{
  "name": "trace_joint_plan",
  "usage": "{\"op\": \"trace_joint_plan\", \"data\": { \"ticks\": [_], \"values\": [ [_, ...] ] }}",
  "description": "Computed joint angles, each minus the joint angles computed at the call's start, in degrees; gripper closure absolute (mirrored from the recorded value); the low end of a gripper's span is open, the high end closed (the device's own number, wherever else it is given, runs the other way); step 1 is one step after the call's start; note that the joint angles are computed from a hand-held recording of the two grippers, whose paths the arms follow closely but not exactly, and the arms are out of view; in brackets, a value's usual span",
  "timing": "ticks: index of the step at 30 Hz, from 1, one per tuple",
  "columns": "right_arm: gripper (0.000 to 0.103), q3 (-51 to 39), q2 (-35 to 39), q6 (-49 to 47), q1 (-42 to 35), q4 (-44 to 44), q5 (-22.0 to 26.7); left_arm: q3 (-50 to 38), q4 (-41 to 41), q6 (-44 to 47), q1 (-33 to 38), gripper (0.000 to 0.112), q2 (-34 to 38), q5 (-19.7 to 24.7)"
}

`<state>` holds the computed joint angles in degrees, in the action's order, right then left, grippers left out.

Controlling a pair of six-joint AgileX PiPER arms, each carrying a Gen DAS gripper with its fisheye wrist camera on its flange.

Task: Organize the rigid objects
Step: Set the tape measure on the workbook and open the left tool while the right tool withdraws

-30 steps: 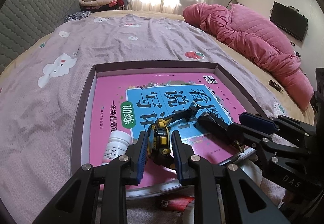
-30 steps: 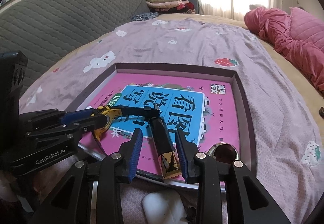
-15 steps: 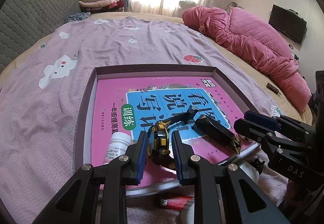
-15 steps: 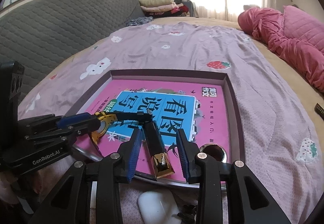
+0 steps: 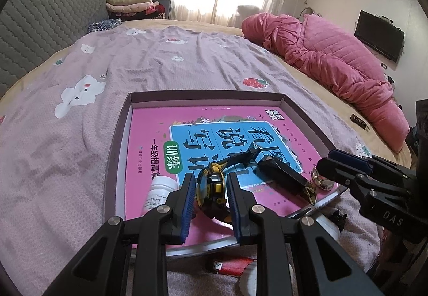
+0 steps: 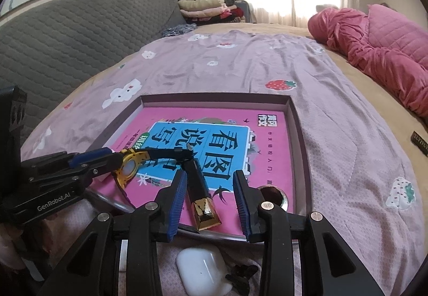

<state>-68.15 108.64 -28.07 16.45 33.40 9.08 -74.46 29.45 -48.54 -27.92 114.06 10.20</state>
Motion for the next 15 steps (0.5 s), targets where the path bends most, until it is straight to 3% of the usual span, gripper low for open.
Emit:
{"op": "trace_joint_plan", "data": {
  "ticks": [7, 12, 15],
  "values": [
    [0.065, 1.0, -1.2, -1.8, -1.1, 2.6, 0.0, 1.9, 11.6, -12.1, -0.6, 0.088, -1.1, -0.7],
    [0.058, 2.2, -2.7, -8.5, -2.8, 10.7, 0.3, 4.6, 21.6, -22.2, -1.0, 0.088, -3.2, -1.9],
    [0.057, 2.7, -3.5, -10.1, -4.1, 13.5, 0.8, 6.2, 26.8, -28.1, -1.3, 0.079, -4.2, -1.8]
  ]
}}
